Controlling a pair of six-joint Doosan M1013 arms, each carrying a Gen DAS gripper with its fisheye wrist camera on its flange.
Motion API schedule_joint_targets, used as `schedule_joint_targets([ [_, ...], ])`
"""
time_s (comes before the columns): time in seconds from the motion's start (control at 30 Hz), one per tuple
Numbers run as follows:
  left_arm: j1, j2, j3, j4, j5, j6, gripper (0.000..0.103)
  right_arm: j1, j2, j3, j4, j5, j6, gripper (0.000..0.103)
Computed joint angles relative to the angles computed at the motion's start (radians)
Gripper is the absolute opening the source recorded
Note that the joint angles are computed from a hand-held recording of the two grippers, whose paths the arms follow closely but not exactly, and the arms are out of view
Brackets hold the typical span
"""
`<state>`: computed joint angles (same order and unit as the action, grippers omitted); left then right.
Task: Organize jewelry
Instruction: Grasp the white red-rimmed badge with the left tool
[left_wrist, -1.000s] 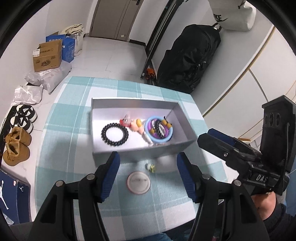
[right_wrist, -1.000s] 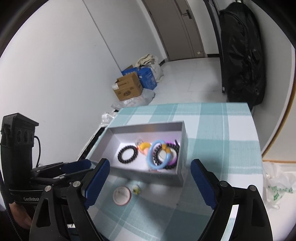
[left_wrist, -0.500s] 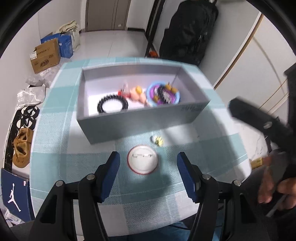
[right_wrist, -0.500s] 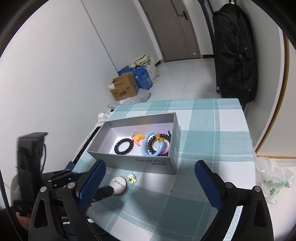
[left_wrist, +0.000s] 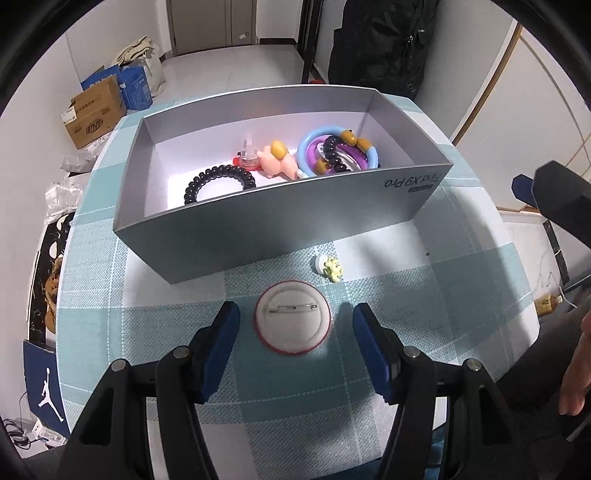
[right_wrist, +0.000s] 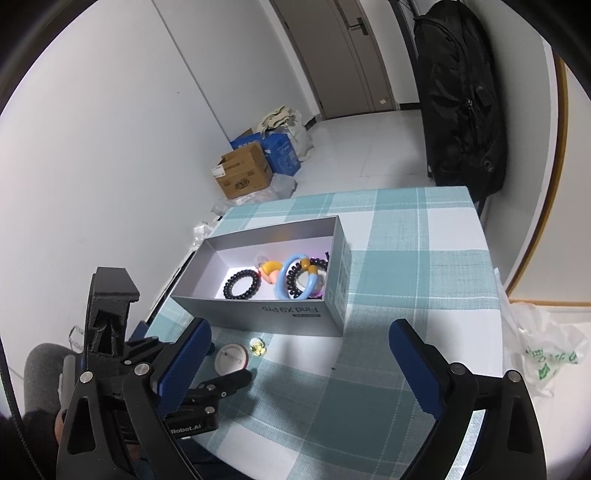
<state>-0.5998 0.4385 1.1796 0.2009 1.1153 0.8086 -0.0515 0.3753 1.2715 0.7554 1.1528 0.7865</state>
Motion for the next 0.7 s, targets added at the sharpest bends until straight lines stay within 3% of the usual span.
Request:
schedule_joint_targets([
  [0.07, -0.001, 0.002, -0.002, 0.010, 0.004, 0.004, 0.053, -0.002, 0.002, -0.003, 0.000, 0.003, 0.008, 0.098],
  [0.1, -0.003, 0.005, -0.004, 0.026, 0.011, 0.007, 0.038, -0.003, 0.004, -0.005, 0.002, 0.007, 0.014, 0.098],
  [0.7, 0.015, -0.013, 0.025, -0.035, -0.058, 0.043, 0.037, 0.001, -0.001, 0.007, -0.009, -0.020, 0.033, 0.098],
])
